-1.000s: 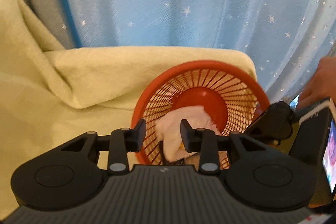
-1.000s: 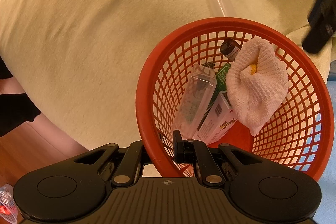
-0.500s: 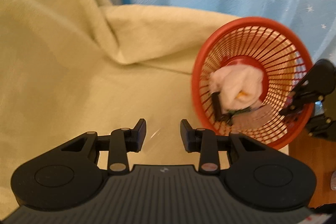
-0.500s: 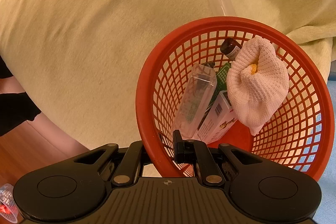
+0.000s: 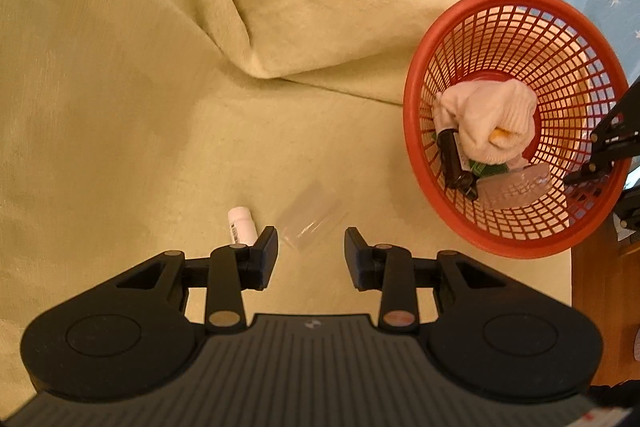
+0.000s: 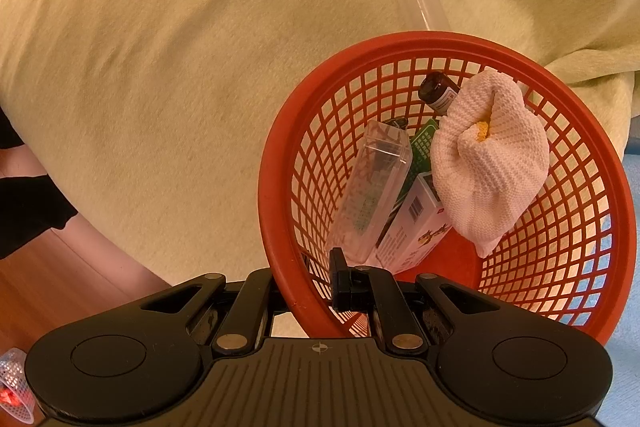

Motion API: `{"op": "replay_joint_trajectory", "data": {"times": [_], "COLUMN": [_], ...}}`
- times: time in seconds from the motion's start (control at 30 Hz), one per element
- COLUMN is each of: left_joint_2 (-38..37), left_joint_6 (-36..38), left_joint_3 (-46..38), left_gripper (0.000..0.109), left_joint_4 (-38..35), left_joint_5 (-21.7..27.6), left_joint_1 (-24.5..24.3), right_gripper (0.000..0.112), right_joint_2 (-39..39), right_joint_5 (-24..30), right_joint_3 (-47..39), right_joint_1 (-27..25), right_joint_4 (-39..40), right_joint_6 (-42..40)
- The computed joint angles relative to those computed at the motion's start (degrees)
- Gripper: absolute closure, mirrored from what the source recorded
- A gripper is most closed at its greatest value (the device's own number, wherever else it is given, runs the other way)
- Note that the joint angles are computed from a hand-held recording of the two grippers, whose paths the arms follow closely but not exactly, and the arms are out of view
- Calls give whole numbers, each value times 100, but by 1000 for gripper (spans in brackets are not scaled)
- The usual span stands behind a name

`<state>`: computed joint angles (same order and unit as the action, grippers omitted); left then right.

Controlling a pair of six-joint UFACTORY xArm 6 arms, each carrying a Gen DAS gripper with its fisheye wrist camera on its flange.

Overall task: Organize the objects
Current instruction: 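Move the left tool back toward the white pill bottle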

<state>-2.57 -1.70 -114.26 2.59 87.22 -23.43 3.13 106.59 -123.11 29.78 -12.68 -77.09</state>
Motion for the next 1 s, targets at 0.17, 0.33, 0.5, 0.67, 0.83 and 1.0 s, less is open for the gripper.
{"op": "replay_joint_trajectory", "data": {"times": [0.17, 0.33, 0.5, 0.67, 0.83, 1.0], "left_joint_2": [-107, -266, -360, -360, -475, -504], "left_joint_6": [14, 19, 108, 321, 1040, 1856], "left_joint_3": [197, 510, 771, 953, 1341, 1590], "left_gripper": [75, 68, 61, 55, 50, 47], "left_joint_4": [20, 89, 153, 236, 296, 418], "left_joint_5": [-4, -56, -135, -246, -594, -796], "left_joint_1": [48, 117, 245, 347, 414, 471], "right_gripper": [107, 107, 107, 107, 107, 107], "right_joint_2": [6, -7, 8, 20, 49, 128], "right_joint_5": [-1, -5, 17, 33, 66, 151], "right_joint_3": [-6, 14, -21, -47, -94, -228], "right_joint_1": [1, -3, -13, -6, 0, 24], "right_joint_4": [-3, -6, -13, -22, -32, -48], "right_joint_6": [-7, -33, -63, -81, -100, -115]}}
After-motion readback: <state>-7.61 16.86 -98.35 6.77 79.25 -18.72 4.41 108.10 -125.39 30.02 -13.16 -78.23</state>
